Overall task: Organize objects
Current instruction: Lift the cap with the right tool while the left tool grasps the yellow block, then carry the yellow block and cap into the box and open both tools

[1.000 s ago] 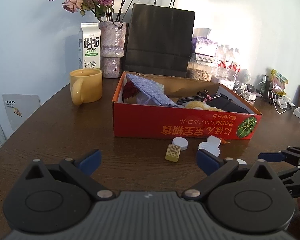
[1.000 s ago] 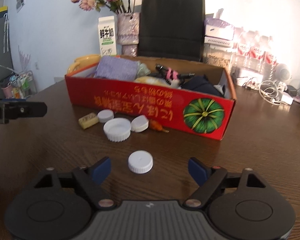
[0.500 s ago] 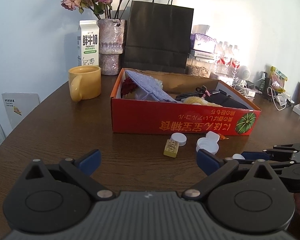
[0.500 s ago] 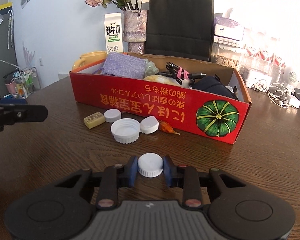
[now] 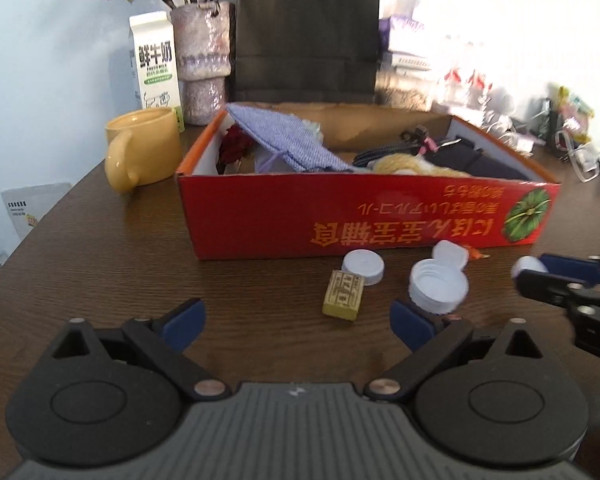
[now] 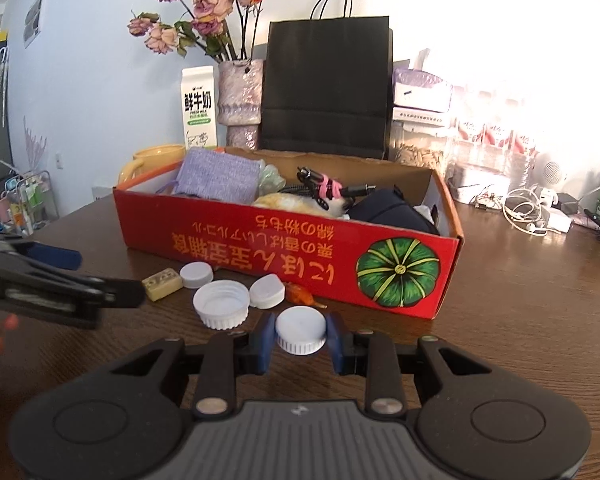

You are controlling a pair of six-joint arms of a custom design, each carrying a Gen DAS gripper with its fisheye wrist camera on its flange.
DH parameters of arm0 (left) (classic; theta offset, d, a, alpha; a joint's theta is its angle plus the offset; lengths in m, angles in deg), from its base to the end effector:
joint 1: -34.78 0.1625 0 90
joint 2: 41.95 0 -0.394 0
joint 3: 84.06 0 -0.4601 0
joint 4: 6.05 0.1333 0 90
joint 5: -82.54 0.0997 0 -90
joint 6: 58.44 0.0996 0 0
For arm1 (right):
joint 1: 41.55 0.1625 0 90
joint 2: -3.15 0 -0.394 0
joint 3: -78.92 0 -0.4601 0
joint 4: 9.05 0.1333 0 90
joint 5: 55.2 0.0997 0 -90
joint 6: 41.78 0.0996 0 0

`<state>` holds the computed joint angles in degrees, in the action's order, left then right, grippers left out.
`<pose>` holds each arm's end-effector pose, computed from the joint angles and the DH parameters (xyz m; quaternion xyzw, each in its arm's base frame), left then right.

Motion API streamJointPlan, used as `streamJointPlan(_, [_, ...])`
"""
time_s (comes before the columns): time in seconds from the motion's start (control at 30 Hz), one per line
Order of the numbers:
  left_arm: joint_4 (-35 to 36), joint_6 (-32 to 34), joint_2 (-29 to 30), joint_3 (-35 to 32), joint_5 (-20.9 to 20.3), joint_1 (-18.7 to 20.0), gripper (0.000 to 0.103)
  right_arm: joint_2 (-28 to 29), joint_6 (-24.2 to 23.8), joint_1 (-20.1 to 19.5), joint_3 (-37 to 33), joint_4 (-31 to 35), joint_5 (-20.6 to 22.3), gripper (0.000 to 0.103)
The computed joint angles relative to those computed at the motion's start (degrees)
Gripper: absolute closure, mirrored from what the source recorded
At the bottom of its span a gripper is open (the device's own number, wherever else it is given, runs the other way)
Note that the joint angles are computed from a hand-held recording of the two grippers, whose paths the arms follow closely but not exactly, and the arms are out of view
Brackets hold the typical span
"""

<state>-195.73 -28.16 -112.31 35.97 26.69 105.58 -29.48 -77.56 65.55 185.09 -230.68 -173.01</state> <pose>-0.0046 -0.5886 0.2062 0.2498 0.8388 -0.3765 0.3039 0.2564 -0.5381 -0.0282 0.2734 -0.8118 0.4309 0.2838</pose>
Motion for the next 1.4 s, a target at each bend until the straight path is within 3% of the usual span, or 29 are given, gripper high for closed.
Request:
streamJointPlan(0.43, [1.3, 0.7, 3.6, -2.8, -0.3, 0.1, 0.029, 0.4, -0.8, 0.1, 0.0, -1.3, 0.5, 0.076])
streamJointPlan(0.5, [1.2, 1.1, 3.5, -2.8, -1.3, 0.2, 0.043, 0.4, -0.8, 0.1, 0.0, -1.2, 0.5, 0.076])
streamJointPlan(0.57, [1.5, 1.4, 3.2, -2.6, -3.1, 0.5, 0.082, 0.3, -0.6, 0.1, 0.1, -1.2, 0.4, 0.076])
streamJointPlan(1.4, [-4.4, -0.4, -2.2, 2.7, -9.4, -0.3, 0.082, 1.8, -2.5, 1.0, -0.9, -4.6, 0.3, 0.076])
